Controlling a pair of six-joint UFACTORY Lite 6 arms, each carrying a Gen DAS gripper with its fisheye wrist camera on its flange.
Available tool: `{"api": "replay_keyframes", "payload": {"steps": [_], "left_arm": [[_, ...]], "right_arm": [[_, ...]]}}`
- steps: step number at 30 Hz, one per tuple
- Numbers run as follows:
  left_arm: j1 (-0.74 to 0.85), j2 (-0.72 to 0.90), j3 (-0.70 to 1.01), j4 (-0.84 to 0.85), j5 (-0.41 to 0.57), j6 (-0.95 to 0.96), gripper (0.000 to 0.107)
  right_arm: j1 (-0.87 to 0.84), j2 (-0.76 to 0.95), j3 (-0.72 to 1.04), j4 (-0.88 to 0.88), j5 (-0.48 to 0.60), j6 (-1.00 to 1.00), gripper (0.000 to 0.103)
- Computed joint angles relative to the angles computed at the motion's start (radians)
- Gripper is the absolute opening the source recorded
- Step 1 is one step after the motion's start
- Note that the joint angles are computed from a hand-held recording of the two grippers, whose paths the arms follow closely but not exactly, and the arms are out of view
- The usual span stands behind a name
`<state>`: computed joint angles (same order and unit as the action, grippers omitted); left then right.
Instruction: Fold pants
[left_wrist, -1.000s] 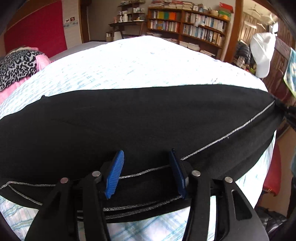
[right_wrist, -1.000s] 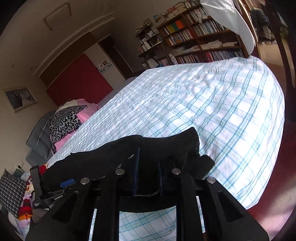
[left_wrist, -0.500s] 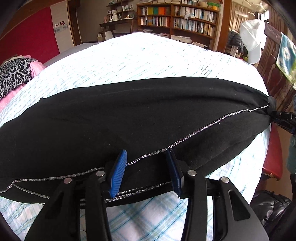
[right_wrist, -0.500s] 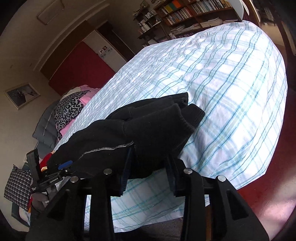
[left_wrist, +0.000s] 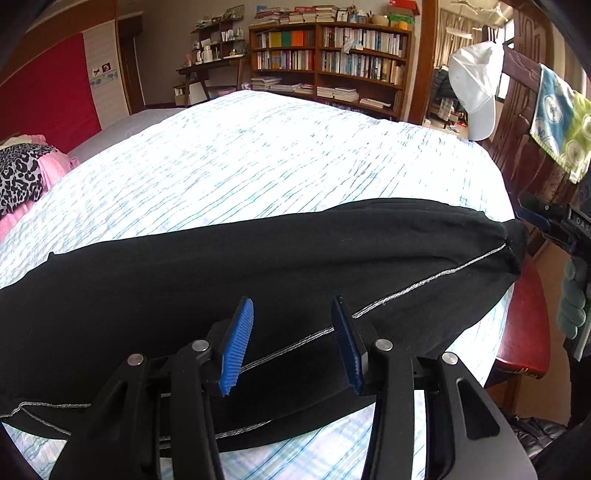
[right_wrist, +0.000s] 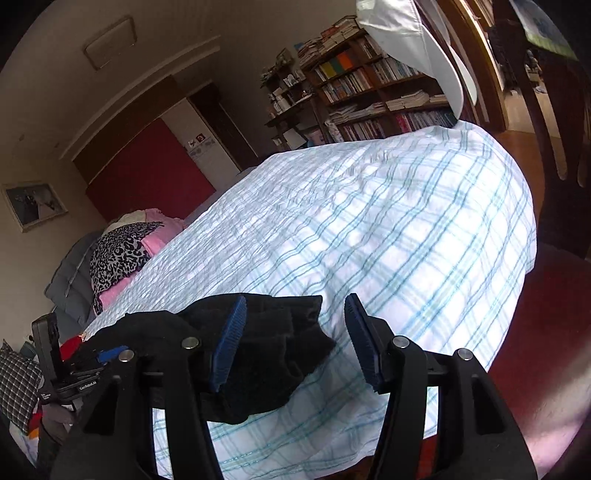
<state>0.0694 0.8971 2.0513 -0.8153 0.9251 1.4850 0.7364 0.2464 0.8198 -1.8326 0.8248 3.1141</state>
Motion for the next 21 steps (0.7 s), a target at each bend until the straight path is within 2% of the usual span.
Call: {"api": "replay_keyframes", "payload": {"steps": [4,6,9,11,13,18,21], "left_arm": [[-0.036,-0.008,-0.027,0.005,-0.020,-0.012,0.045],[-0.051,0.001,-0.020,0.015,-0.027,-0.026,0.045],[-0.070,0.035,0.023,0.044,-0.031,-0.072,0.045],[-0.078,0.062,0.054,0.058,-0.029,-0.097,0.045],[-0.081,0.090,0.087,0.072,-0.023,-0.120,0.045],[-0.086,0.091,0.062,0.070,-0.043,-0.119,0.045],[-0.078,0.056,-0.011,0.040,-0.063,-0.075,0.046]], "right_arm": [[-0.119,0.070,0.101,-0.125,-0.163,-0.111,0.055],[-0.171,0.125,0.151,-0.216,-0.259,-0.097,0.055],[-0.178,0.205,0.231,-0.213,-0.321,-0.160,0.043],[-0.147,0.232,0.272,-0.072,-0.291,-0.322,0.020],[-0.133,0.227,0.279,-0.014,-0.259,-0.383,0.011],[-0.101,0.136,0.231,-0.002,-0.124,-0.384,0.010],[-0.129,0.147,0.258,0.013,-0.111,-0.429,0.010]]}}
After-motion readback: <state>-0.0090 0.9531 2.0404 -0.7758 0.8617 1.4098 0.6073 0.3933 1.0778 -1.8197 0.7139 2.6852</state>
